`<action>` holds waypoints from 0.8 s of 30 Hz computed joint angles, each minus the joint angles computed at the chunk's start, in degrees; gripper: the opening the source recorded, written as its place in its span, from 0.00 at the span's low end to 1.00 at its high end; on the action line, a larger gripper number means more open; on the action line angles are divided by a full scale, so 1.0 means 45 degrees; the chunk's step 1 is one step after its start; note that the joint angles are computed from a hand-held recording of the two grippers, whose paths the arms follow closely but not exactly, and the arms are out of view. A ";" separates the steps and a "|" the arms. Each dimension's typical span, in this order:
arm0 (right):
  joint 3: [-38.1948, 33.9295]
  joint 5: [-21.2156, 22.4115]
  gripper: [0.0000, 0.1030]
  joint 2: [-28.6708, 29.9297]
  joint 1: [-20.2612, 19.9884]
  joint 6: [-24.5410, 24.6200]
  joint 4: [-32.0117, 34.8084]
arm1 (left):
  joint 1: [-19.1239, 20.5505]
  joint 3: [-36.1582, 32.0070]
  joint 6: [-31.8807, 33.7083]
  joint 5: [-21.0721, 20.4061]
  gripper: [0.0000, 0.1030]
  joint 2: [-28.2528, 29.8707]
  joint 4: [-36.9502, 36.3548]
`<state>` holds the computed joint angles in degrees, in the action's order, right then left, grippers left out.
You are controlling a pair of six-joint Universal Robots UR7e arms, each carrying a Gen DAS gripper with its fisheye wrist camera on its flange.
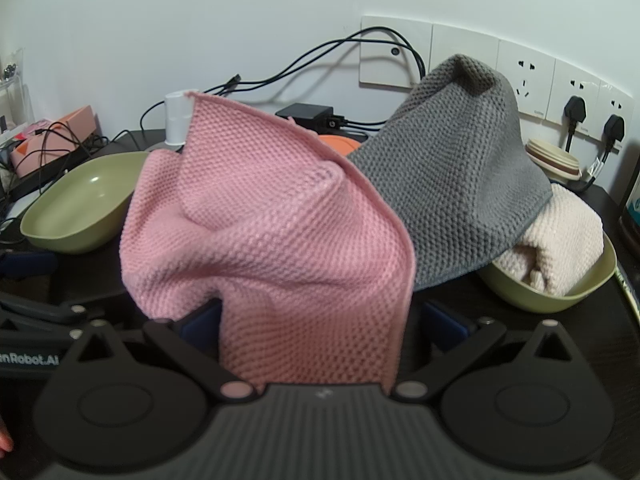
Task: Clean container
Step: 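Move the left tool toward the light green bowl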
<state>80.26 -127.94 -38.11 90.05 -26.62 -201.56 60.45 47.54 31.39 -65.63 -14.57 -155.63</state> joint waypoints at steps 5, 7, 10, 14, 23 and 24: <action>-0.0008 0.0000 0.99 0.0009 -0.0001 -0.0001 -0.0001 | 0.0059 0.0731 0.0262 -0.0701 1.00 -0.0314 -0.1941; -0.0008 -0.0001 1.00 0.0008 0.0001 -0.0001 -0.0001 | 0.0047 0.1262 0.0761 -0.1021 1.00 -0.0454 -0.3252; -0.0007 0.0001 1.00 0.0008 -0.0001 -0.0003 -0.0002 | -0.0044 0.1834 0.1548 -0.1214 1.00 -0.0592 -0.4460; -0.0009 0.0001 1.00 0.0010 0.0000 -0.0001 -0.0002 | -0.0040 0.2086 0.1516 -0.1625 1.00 -0.0849 -0.4096; 0.0017 0.0038 1.00 0.0018 -0.0008 -0.0023 -0.0025 | 0.0041 0.1396 0.0932 -0.1493 1.00 -0.0737 -0.2778; 0.0020 0.0043 1.00 0.0019 -0.0009 -0.0026 -0.0028 | 0.0070 0.1336 0.0867 -0.1621 1.00 -0.0752 -0.2638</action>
